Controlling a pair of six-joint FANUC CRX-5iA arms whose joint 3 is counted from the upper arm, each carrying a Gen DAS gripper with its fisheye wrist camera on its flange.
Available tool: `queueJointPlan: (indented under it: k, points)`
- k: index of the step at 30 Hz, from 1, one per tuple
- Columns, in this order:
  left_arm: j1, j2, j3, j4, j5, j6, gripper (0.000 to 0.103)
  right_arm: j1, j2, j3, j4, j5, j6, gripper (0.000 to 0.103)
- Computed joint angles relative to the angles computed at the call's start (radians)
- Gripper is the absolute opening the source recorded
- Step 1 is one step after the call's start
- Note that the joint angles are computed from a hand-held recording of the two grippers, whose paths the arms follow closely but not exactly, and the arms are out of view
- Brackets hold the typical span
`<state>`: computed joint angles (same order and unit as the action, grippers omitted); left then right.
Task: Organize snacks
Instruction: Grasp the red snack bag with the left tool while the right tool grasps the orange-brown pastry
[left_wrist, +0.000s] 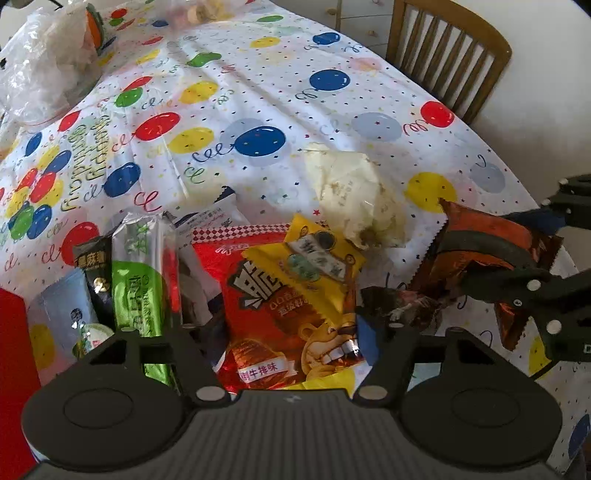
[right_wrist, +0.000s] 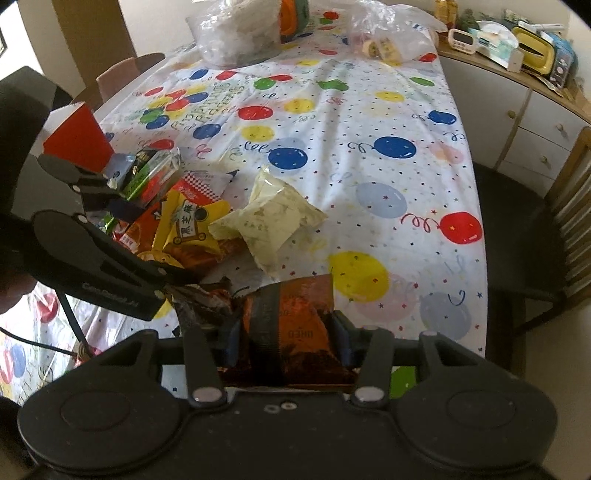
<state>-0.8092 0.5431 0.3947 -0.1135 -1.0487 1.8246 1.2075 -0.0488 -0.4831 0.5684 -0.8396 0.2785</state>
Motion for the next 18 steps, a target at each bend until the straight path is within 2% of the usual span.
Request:
queueJointPlan:
  k: [9,12,18]
  points:
    - [0.009,-0.071,-0.091,0.042,0.006,0.065,0.067,0.055,-0.02,-0.006,0.038,-0.045,-0.155,0.044]
    - [0.037,-0.072,-0.1,0.132,-0.056,0.093,0.067,0.08,-0.032,-0.006,0.049,-0.059,-0.196,0.044]
    - [0.042,-0.172,-0.211,0.157,0.0,0.095,0.066,0.132,-0.04,0.005,0.074,-0.095,-0.271,0.044]
